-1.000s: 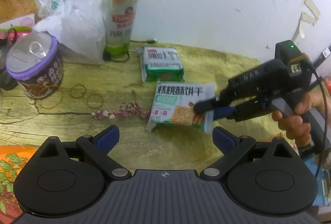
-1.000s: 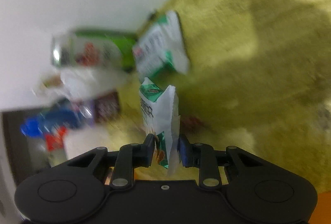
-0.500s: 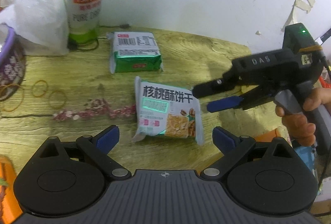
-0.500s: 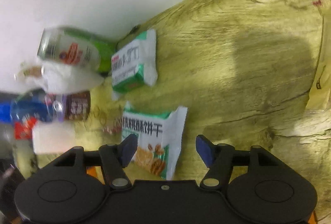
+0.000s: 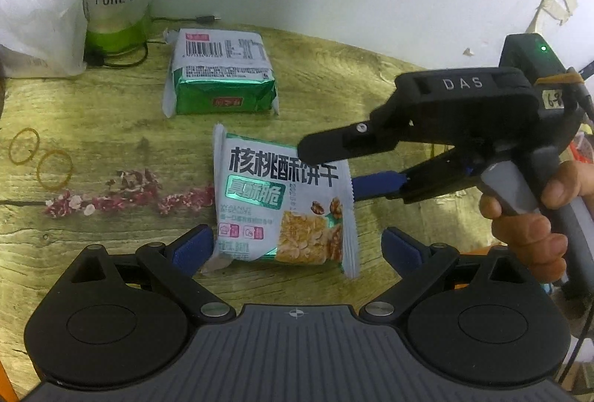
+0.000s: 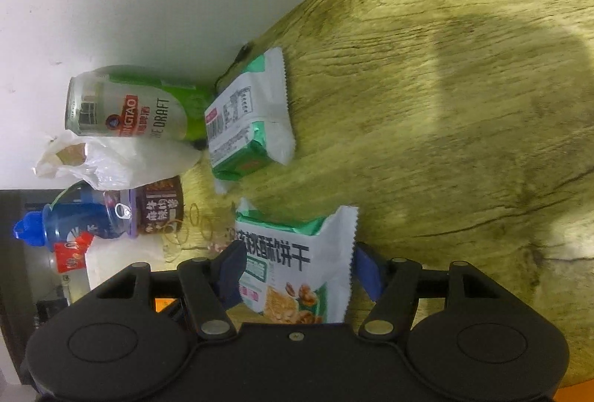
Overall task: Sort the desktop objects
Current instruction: 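Lift the walnut biscuit packet with the right gripper and hold it, then close the left gripper on the packet while the right gripper keeps holding it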
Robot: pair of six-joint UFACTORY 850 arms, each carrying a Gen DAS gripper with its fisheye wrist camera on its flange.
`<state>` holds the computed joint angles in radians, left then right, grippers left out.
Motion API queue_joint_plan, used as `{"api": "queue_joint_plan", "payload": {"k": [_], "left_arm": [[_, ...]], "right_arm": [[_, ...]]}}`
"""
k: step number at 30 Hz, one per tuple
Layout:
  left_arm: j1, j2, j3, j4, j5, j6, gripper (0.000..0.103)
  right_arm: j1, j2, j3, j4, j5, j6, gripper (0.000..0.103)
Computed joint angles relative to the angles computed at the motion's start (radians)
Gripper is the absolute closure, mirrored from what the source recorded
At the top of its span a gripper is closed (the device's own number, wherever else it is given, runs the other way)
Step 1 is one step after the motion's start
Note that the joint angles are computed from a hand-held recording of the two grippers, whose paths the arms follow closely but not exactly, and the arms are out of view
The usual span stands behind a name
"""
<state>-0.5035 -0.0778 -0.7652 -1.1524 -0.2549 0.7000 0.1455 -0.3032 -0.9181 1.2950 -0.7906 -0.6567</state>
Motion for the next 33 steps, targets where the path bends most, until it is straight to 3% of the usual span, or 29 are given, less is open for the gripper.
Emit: {"api": "queue_joint_plan", "payload": {"k": [10,19,20,23,27,29,33], "left_arm": [[0.016,0.021,0.012,0.003,-0.075,0.01,0.005],[0.013,0.025,0.018,0.101,0.022,-0.17,0.006],[0.008,0.024,0.017,0.114,0.037,-0.188,0.006],[-0.009,0.019,0.016,0.136,0.08,-0.232,0.008],[-0.016,-0.002,0.004,0.107,0.065,-0.202,0.019],[-0.021,-0.009,-0.002,0.15,0.061,-0.242,0.019],[-0.02,-0.004,-0.002,0.187,0.052,-0.276,0.02]], "right_arm": [[0.014,-0.005,-0.003,0.06,0.028,-0.05,0.041],[-0.001,0.049,0.032,0.036,0.068,-0.062,0.043],[0.0,0.054,0.033,0.023,0.071,-0.057,0.048],[0.008,0.054,0.034,-0.009,0.072,-0.041,0.05],[0.021,0.048,0.033,-0.01,0.077,-0.04,0.05],[0.025,0.042,0.032,0.002,0.072,-0.049,0.055],[0.025,0.04,0.035,0.021,0.075,-0.064,0.055]]}}
